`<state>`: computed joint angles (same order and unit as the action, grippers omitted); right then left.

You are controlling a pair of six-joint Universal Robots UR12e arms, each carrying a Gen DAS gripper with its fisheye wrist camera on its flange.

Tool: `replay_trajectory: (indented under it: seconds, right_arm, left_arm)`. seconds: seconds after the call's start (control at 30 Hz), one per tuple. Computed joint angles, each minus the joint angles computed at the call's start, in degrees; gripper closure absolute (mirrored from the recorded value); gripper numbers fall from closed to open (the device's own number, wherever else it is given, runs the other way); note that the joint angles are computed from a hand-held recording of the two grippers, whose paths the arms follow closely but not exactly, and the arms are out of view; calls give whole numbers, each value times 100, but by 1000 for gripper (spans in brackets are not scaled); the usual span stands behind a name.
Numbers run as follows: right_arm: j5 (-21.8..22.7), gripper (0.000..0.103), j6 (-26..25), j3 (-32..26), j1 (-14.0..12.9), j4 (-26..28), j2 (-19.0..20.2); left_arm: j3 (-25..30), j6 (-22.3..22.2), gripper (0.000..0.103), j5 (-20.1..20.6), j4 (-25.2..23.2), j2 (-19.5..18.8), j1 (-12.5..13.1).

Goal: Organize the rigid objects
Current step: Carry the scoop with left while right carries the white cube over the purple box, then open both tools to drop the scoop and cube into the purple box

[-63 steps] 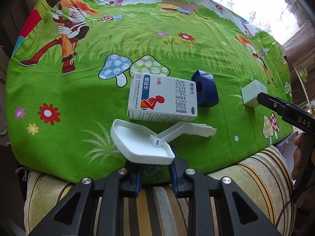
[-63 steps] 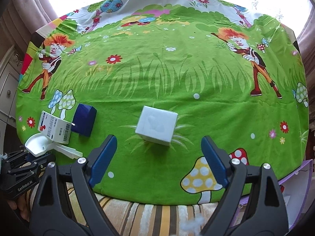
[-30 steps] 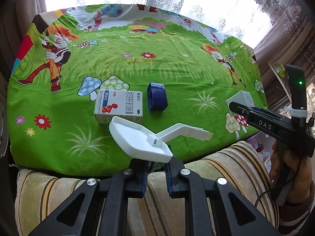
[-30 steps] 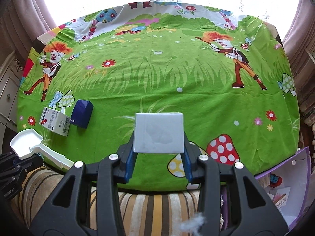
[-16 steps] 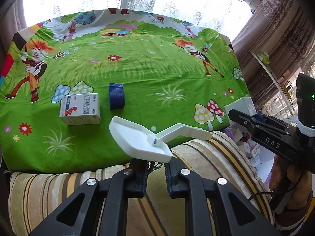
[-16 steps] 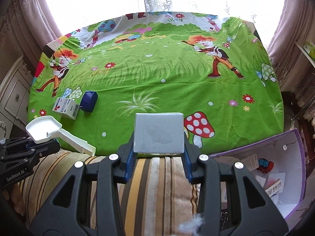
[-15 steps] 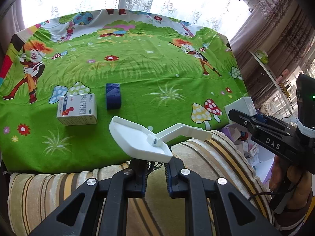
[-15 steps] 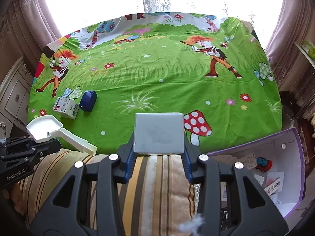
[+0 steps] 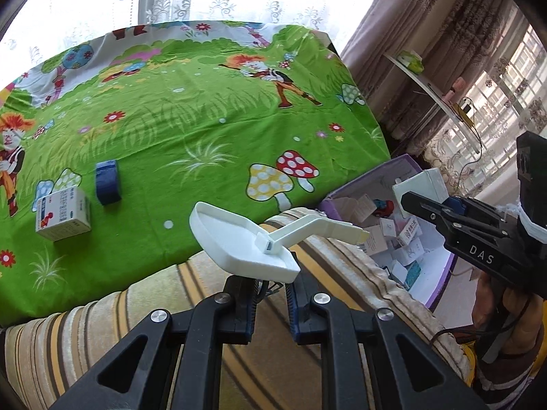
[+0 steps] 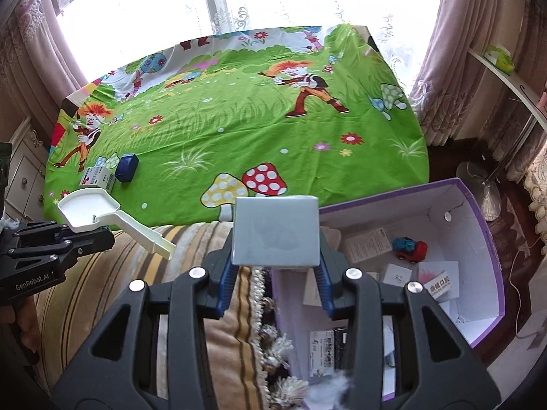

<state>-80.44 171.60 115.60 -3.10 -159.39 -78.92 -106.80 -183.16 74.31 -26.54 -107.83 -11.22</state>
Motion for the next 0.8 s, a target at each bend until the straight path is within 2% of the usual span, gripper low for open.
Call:
replay_trajectory:
  seconds: [0.47,0.8]
  right_arm:
    - [-282,59,293,392,-727,129,-267]
    - [-217,59,293,474,-968,333,-270]
  left_arm:
    - [683,909,87,-211,-645,-387,-651]
    - [1027,1384,87,-228,-1182,-614,-985]
